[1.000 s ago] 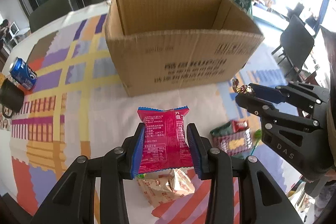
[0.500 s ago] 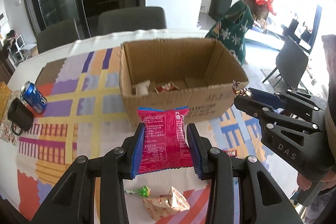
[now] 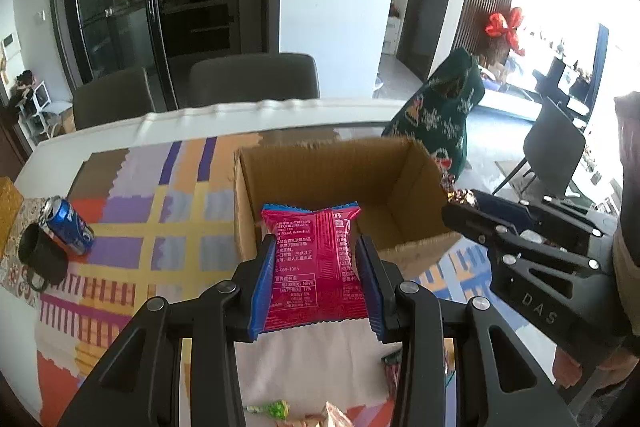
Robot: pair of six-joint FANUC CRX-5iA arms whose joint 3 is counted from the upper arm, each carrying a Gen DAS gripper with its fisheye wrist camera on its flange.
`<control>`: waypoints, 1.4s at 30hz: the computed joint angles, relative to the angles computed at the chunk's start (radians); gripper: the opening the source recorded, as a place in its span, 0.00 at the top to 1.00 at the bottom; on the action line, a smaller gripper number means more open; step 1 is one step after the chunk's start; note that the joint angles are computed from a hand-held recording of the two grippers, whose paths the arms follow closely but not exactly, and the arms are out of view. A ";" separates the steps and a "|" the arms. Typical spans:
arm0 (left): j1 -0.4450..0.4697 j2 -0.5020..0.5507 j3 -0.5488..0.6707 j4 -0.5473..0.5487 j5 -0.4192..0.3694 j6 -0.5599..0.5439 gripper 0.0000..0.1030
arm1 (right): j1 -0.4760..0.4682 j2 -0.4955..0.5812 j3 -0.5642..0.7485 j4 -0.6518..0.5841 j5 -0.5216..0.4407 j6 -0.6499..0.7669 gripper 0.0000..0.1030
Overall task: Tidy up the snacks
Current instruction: 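Carry both snacks over the cardboard box and release them inside, then move both open tools back toward the remaining snacks on the table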
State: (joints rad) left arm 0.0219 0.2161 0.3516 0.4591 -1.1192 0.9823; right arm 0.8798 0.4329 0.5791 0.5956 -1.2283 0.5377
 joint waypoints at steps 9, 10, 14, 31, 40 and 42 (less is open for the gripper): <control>-0.016 0.070 0.070 0.002 0.028 0.015 0.62 | -0.032 0.043 0.064 0.002 -0.010 0.013 0.78; -0.019 0.082 0.082 -0.001 0.027 0.020 0.62 | -0.036 0.048 0.070 0.001 -0.010 0.015 0.78; -0.024 0.127 0.132 -0.007 0.002 0.042 0.62 | -0.057 0.077 0.108 -0.018 -0.019 0.031 0.78; -0.052 0.201 0.242 -0.120 -0.048 0.112 0.44 | -0.102 0.166 0.228 -0.090 -0.096 0.076 0.58; -0.031 0.070 0.066 -0.102 0.015 0.049 0.43 | -0.063 0.087 0.105 -0.055 -0.084 0.011 0.53; -0.021 0.037 0.021 -0.081 0.029 0.028 0.43 | -0.050 0.064 0.069 -0.043 -0.070 -0.003 0.53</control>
State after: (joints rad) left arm 0.0013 0.2533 0.3723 0.3779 -1.0899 1.0100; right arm 0.8299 0.4966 0.6484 0.5531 -1.2981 0.5343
